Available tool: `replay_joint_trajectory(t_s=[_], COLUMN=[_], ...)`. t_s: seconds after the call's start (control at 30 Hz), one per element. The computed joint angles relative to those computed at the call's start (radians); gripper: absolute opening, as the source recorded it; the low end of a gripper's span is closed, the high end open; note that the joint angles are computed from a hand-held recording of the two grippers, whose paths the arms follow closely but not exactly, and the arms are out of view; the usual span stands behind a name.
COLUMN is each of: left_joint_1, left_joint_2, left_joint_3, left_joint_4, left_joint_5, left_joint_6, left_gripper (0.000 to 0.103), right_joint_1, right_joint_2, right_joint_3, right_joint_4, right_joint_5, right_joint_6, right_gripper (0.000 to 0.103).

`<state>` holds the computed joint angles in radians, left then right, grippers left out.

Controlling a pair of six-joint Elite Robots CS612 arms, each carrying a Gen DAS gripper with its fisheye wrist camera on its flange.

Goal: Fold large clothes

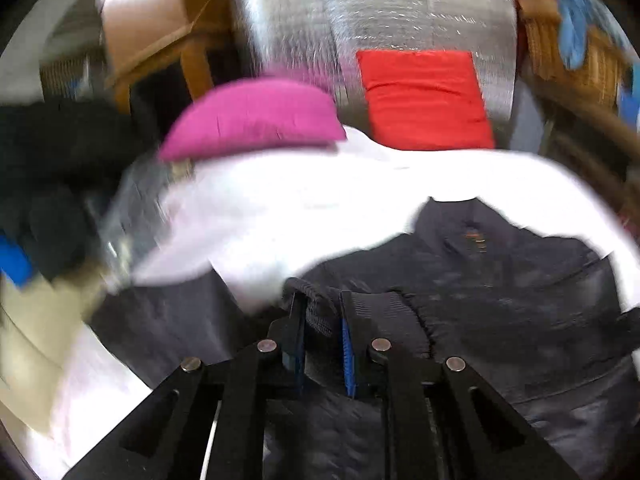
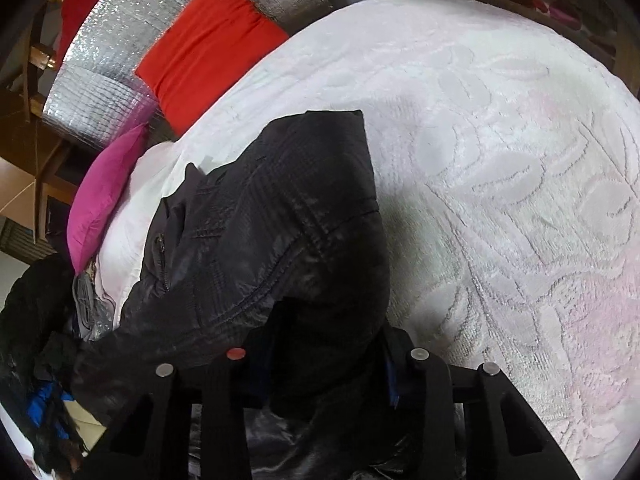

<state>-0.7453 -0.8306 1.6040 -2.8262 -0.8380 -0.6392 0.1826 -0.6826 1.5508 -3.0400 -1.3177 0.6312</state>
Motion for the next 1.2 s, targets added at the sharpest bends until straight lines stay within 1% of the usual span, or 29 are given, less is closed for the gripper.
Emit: replay_joint_trajectory(t_s=[0.03,0.1,0.17,0.2,0.23,0.3,0.33,0.4,0.43,0.47,0.5,0.57,0.63,0.7,0.77,0.83,0.87,0.9,0.97,1.0,1.03,1.1,1.13,1.17,1.2], left_joint_1=[0.003,0.017,0.032,0.034,0.033,0.024,0.020,0.023,0.026,0.027,0.024,0.015,0.008,-0.001,-0.008,-0.009,-0.007,-0.004,0.007,0.012,0.022,0.031,0.032,0.033,0.034], left_joint_2=[0.012,0.026,0.041,0.052,0.055,0.055,0.053,0.049,0.047,0.048,0.050,0.051,0.050,0.054,0.060,0.065,0.065,0.064,0.055,0.053,0.048,0.045,0.044,0.042,0.041], left_joint_3=[-0.021,-0.045,-0.056,-0.063,-0.053,-0.029,-0.021,-0.017,-0.014,-0.017,-0.020,-0.011,0.002,0.020,0.032,0.028,0.024,0.025,0.043,0.050,0.058,0.066,0.067,0.070,0.072], left_joint_4=[0.062,0.179,0.290,0.316,0.328,0.316,0.310,0.301,0.289,0.289,0.292,0.274,0.245,0.192,0.155,0.164,0.168,0.155,0.083,0.061,0.032,-0.008,-0.020,-0.031,-0.044], left_joint_5=[0.024,-0.009,-0.055,-0.059,-0.055,-0.033,-0.022,-0.032,-0.043,-0.044,-0.041,-0.028,-0.022,-0.006,0.010,0.015,0.006,-0.005,-0.051,-0.072,-0.107,-0.138,-0.144,-0.151,-0.162], left_joint_6=[0.004,-0.047,-0.115,-0.132,-0.141,-0.133,-0.131,-0.136,-0.142,-0.149,-0.158,-0.170,-0.180,-0.191,-0.197,-0.199,-0.196,-0.192,-0.199,-0.208,-0.220,-0.214,-0.203,-0.193,-0.184], left_gripper=[0.016,0.015,0.015,0.015,0.015,0.015,0.015,0.015,0.015,0.015,0.015,0.015,0.017,0.019,0.020,0.022,0.022,0.023,0.023,0.023,0.023,0.023,0.024,0.027,0.038], right_joint_1=[-0.001,-0.008,-0.022,-0.030,-0.034,-0.041,-0.041,-0.030,-0.025,-0.018,-0.011,0.006,0.014,0.016,0.014,0.014,0.015,0.016,0.011,0.008,0.007,0.000,-0.002,0.000,0.002], right_joint_2=[0.000,0.003,0.009,0.012,0.013,0.018,0.018,0.015,0.015,0.014,0.014,0.010,0.009,0.007,0.008,0.010,0.010,0.010,0.009,0.007,0.006,-0.004,-0.012,-0.024,-0.038], right_joint_3=[0.001,0.002,0.000,0.000,0.000,0.002,0.002,0.003,0.001,-0.005,-0.008,-0.016,-0.019,-0.015,-0.012,-0.012,-0.011,-0.012,-0.009,-0.008,-0.010,0.008,0.021,0.036,0.057], right_joint_4=[-0.001,0.001,0.006,0.011,0.015,-0.001,-0.008,-0.026,-0.023,-0.009,-0.002,0.022,0.031,0.023,0.023,0.027,0.025,0.024,0.019,0.027,0.036,0.006,-0.016,-0.039,-0.065], right_joint_5=[0.005,0.036,0.098,0.131,0.152,0.188,0.187,0.144,0.133,0.117,0.098,0.034,-0.006,-0.030,-0.036,-0.044,-0.047,-0.047,-0.031,-0.020,-0.010,0.025,0.027,0.009,-0.016], right_joint_6=[0.000,0.010,0.029,0.048,0.064,0.076,0.073,0.046,0.027,0.000,-0.013,-0.042,-0.053,-0.048,-0.052,-0.064,-0.068,-0.067,-0.048,-0.034,-0.022,-0.006,-0.006,-0.015,-0.027], right_gripper=[0.042,0.043,0.054,0.068,0.073,0.073,0.072,0.072,0.070,0.067,0.059,0.054,0.048,0.046,0.046,0.046,0.046,0.047,0.056,0.065,0.066,0.066,0.067,0.069,0.075])
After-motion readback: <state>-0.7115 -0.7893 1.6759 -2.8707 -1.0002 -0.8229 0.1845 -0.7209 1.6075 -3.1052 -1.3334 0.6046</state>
